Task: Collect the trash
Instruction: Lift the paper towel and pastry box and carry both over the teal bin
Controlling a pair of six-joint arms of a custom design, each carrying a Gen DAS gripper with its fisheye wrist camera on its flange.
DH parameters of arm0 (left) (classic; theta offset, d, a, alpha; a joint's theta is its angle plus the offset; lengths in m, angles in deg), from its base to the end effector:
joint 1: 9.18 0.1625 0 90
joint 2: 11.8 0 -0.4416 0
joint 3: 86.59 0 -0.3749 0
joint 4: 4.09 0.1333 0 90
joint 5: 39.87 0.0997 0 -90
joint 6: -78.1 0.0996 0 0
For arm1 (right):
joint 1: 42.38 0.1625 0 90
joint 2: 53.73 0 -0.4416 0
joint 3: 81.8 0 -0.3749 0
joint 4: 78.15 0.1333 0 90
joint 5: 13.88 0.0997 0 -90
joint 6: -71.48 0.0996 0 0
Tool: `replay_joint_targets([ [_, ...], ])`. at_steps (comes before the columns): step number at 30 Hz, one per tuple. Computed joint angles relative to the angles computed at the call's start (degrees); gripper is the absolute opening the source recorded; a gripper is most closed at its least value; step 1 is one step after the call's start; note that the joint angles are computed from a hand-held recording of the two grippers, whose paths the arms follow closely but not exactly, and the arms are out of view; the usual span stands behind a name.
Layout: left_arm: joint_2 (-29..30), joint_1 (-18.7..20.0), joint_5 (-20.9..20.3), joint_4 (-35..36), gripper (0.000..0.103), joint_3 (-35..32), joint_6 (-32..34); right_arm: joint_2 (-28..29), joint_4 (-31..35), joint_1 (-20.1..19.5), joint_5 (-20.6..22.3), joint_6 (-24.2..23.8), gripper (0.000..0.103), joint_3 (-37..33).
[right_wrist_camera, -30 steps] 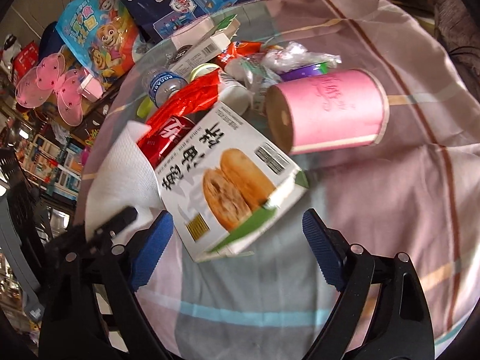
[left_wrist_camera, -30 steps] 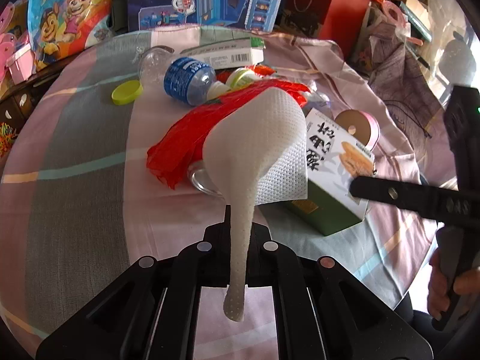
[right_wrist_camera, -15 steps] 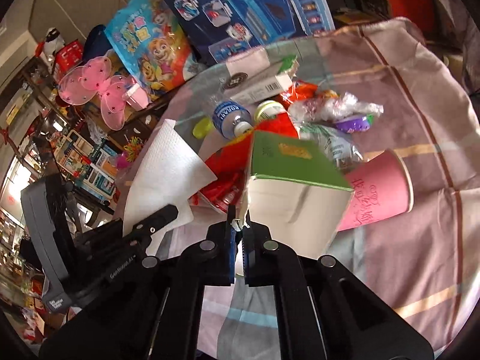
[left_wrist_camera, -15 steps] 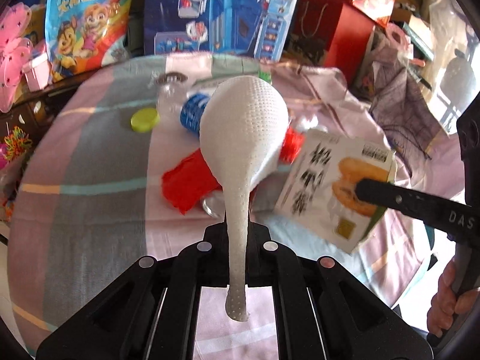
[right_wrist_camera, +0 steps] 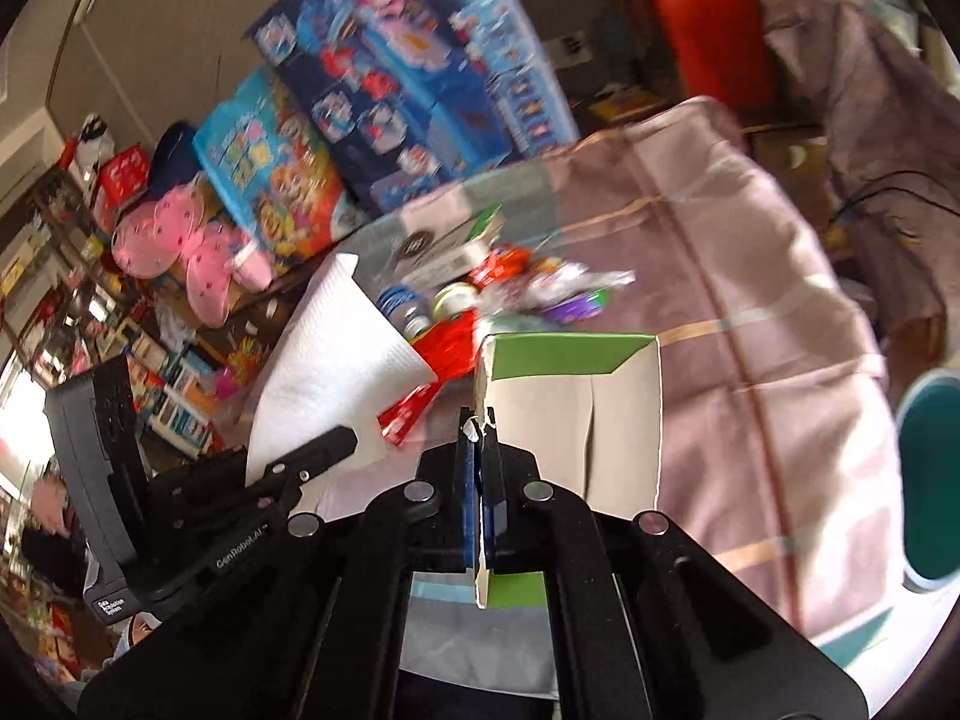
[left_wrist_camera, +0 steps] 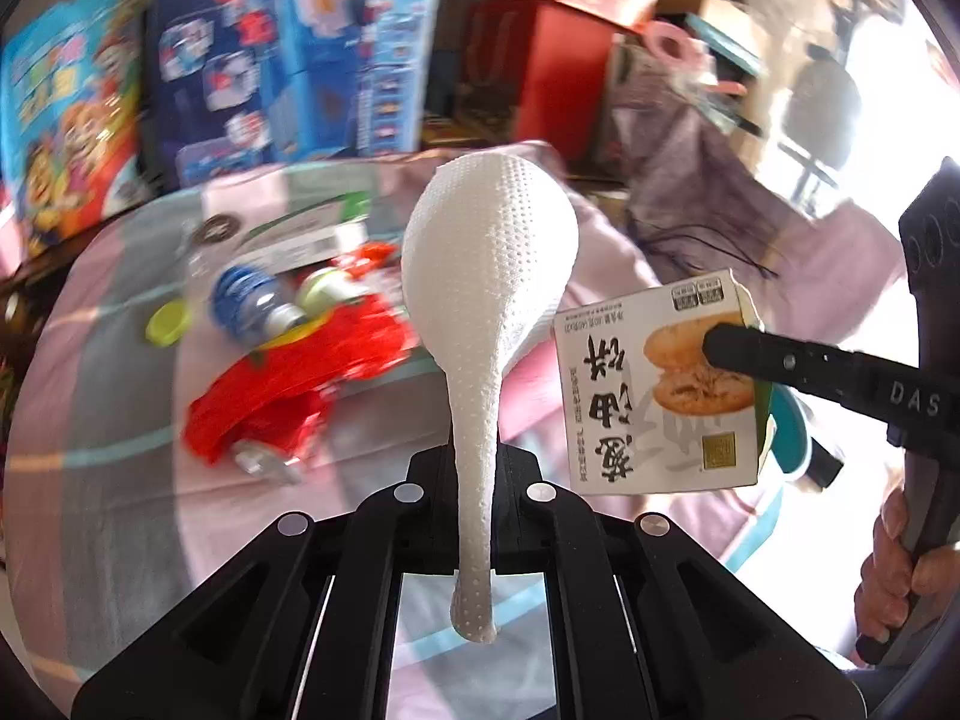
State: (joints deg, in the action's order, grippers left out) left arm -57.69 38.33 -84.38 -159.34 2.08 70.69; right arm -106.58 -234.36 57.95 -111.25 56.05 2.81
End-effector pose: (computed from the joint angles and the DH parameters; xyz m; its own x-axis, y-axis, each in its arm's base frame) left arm -0.3231 -0.6552 0.1985 -0.7757 0.1824 -0.6042 0.5286 0.7109 -0.4640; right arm 0.2483 -0.6902 0.2921 -0.9137 -0.3185 0.2525 -0.4056 0.7537 -0.5172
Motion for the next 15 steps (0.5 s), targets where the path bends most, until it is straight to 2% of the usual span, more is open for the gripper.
replay_joint_targets([
  [8,6.9,-1.2,-6.2,5.1,0.005,-8.4,3.7,-5.9,-5.2,-3.9,-1.3,2.5,0.002,2.6],
  [15,18.6,-1.7,-15.1,14.6,0.005,-23.8,9.0,-10.5,-10.1,-9.0,-2.5,4.7,0.002,3.9],
])
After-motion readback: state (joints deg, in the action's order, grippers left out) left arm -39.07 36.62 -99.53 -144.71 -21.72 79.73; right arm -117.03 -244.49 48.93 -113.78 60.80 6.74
